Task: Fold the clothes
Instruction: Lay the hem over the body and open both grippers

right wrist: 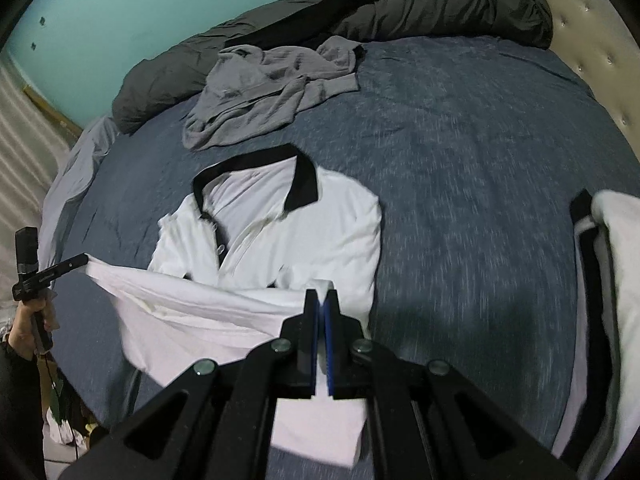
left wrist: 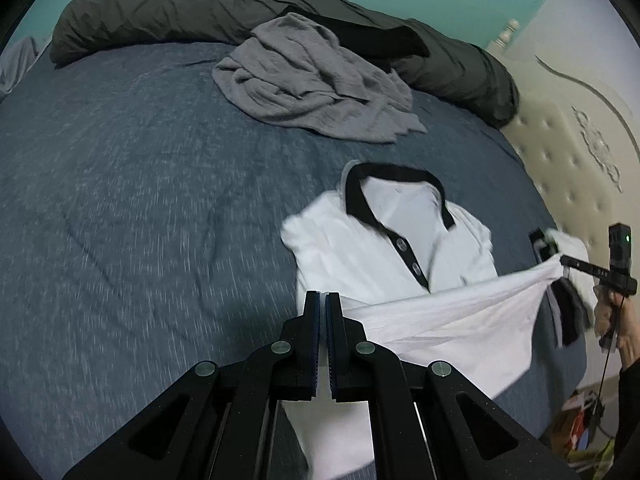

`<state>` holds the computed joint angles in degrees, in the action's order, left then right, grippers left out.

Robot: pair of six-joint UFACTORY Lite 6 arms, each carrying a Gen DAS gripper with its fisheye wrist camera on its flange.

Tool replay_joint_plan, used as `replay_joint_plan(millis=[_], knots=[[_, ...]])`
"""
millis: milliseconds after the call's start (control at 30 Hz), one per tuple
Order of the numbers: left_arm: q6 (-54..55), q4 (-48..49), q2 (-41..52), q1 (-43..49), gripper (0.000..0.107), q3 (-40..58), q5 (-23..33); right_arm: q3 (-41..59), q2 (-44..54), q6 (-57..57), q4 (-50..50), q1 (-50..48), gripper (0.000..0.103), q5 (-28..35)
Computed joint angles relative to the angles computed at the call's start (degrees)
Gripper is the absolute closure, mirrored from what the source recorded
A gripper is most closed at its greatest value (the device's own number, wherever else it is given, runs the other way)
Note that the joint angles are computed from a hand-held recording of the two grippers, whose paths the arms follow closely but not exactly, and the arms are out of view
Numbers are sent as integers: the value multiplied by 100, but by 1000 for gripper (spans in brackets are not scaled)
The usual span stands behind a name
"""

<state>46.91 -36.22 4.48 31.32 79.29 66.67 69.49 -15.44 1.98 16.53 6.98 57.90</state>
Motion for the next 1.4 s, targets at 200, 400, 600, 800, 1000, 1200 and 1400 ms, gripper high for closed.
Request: replay_joint_plan(millis=[200, 400, 600, 800, 1000, 1200, 1400], knots=[[-534, 172, 1519, -592, 104, 1252, -555, 819, 1470, -287, 51, -268, 101, -579], [-998, 315, 2898, -1003, 104, 2471, -904, 1831, 2923, -332, -19, -335, 101, -1001], [-1316, 419, 4043, -1214, 103, 3349, -1229, 2526, 4122, -215, -86, -378, 101, -1432], [-1444, 214, 4547, -1221, 102, 3567, -1509, 2806, 4885, -124, -113, -333, 100, -1965], [-462, -401, 3256, -967, 77, 2047, -2058, 1987, 4426, 570, -662, -245, 66, -2862], [741, -522, 1959, -1117, 76, 296, -2298, 281, 3096, -1296, 801, 135, 65, -3532], [518, -245, 2364, -1529, 76, 142, -2738, -83, 3101, -939, 44, 594, 68, -3561]])
